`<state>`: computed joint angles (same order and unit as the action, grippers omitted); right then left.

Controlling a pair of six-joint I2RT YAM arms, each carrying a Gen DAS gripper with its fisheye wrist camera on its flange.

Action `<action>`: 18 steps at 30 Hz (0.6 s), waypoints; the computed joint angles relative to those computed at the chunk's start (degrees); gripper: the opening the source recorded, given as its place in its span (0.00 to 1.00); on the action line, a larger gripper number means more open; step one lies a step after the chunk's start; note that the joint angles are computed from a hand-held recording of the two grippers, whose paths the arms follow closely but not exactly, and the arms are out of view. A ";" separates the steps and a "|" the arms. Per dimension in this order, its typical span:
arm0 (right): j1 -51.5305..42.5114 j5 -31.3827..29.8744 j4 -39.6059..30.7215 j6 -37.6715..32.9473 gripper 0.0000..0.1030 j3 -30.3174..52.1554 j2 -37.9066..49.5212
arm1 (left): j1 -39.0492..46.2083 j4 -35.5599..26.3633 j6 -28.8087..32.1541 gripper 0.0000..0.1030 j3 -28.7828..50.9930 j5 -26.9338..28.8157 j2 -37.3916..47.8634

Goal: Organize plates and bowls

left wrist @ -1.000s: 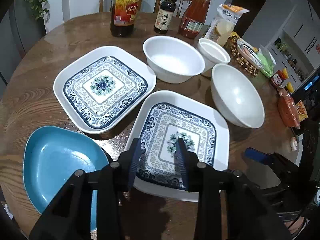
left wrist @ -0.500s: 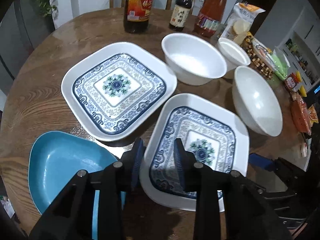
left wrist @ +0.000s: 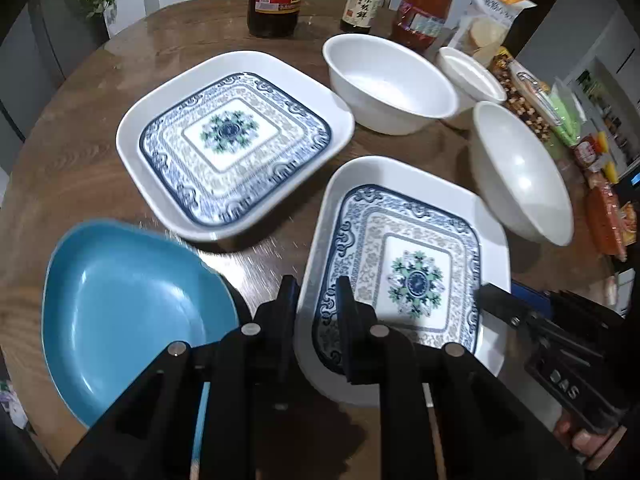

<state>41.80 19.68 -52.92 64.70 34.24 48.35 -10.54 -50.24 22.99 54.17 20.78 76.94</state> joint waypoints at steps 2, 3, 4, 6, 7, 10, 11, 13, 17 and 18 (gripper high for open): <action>2.06 0.49 -1.98 0.62 0.21 0.81 -0.21 | 0.82 -1.85 0.11 0.16 -1.82 0.83 -4.27; 3.03 0.44 -3.07 0.98 0.21 0.91 -1.11 | 1.34 -2.95 0.36 0.16 -2.93 1.30 -6.79; 3.78 0.08 -3.76 1.13 0.21 0.84 -1.99 | 2.26 -4.34 0.98 0.16 -3.72 1.93 -8.88; 5.01 -0.60 -4.47 1.50 0.21 0.69 -2.29 | 4.46 -7.28 2.49 0.16 -5.57 3.36 -12.48; 6.07 -0.75 -4.75 2.00 0.21 0.53 -2.22 | 5.17 -8.34 2.94 0.16 -6.35 3.76 -13.68; 8.74 -0.89 -4.70 3.06 0.21 0.44 -0.36 | 6.28 -10.19 3.41 0.16 -8.65 3.30 -17.09; 8.84 -1.04 -4.53 3.04 0.23 0.22 -0.38 | 6.71 -10.48 3.78 0.16 -9.22 3.06 -17.87; 8.63 -1.17 -4.45 2.29 0.27 0.44 -0.28 | 7.18 -10.63 3.80 0.16 -10.15 2.74 -18.41; 9.09 1.01 -6.21 2.16 0.43 2.04 -1.91 | 9.94 -11.56 4.49 0.22 -10.89 3.96 -18.40; 10.50 2.21 -7.00 3.37 0.48 2.75 -1.74 | 10.50 -11.69 4.45 0.27 -10.63 4.23 -18.67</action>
<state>52.30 21.89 -59.92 68.06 36.99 46.61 -0.04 -61.93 27.44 43.54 25.01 58.28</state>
